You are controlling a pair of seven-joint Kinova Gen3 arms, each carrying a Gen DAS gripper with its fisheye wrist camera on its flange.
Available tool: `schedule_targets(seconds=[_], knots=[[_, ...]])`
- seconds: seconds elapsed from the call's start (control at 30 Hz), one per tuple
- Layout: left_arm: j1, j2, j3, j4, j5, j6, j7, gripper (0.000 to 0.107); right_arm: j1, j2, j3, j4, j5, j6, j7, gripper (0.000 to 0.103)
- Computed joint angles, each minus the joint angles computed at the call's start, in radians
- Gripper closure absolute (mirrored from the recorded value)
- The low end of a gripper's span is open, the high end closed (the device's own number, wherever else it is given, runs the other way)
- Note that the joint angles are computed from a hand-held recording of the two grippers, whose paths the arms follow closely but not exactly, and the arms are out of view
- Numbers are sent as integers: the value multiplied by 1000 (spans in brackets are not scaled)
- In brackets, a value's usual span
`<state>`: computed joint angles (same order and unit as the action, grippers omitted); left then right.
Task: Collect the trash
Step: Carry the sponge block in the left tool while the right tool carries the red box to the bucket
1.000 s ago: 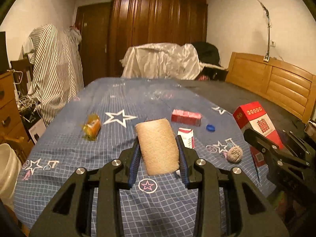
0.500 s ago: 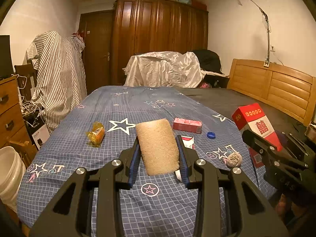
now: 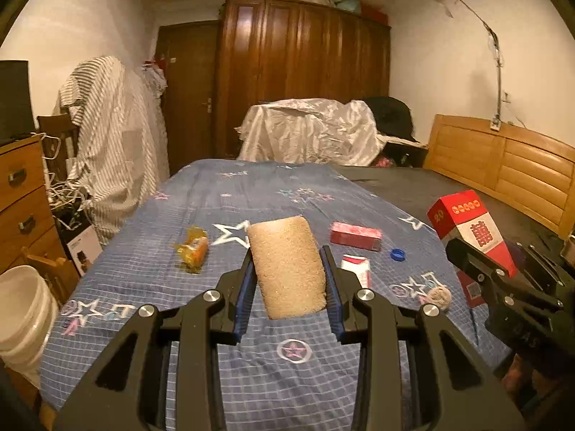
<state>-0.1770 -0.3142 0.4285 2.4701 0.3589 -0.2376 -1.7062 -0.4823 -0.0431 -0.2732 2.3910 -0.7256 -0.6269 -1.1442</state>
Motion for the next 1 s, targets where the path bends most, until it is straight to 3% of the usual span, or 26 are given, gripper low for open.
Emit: schedule_targets(seconds=[0.17, 0.27, 0.33, 0.57, 0.67, 0.77, 1.0], knots=[[12, -36, -139, 2, -62, 41, 13, 75, 31, 45, -52, -89, 68, 50, -8, 43], [22, -48, -243, -4, -121, 67, 33, 75, 2, 82, -47, -160, 97, 98, -1, 43], [34, -55, -314, -16, -161, 89, 48, 75, -31, 113, -47, -218, 83, 125, 31, 43], [77, -85, -583, -47, -302, 144, 78, 75, -238, 222, 67, -439, 45, 240, 125, 43], [86, -92, -672, -63, -343, 169, 78, 75, -347, 272, 138, -546, -7, 291, 196, 43], [125, -97, -791, -88, -381, 200, 71, 75, -485, 325, 269, -661, -31, 378, 223, 43], [194, -111, -1019, -145, -415, 260, 17, 75, -764, 498, 592, -969, -240, 634, 375, 43]])
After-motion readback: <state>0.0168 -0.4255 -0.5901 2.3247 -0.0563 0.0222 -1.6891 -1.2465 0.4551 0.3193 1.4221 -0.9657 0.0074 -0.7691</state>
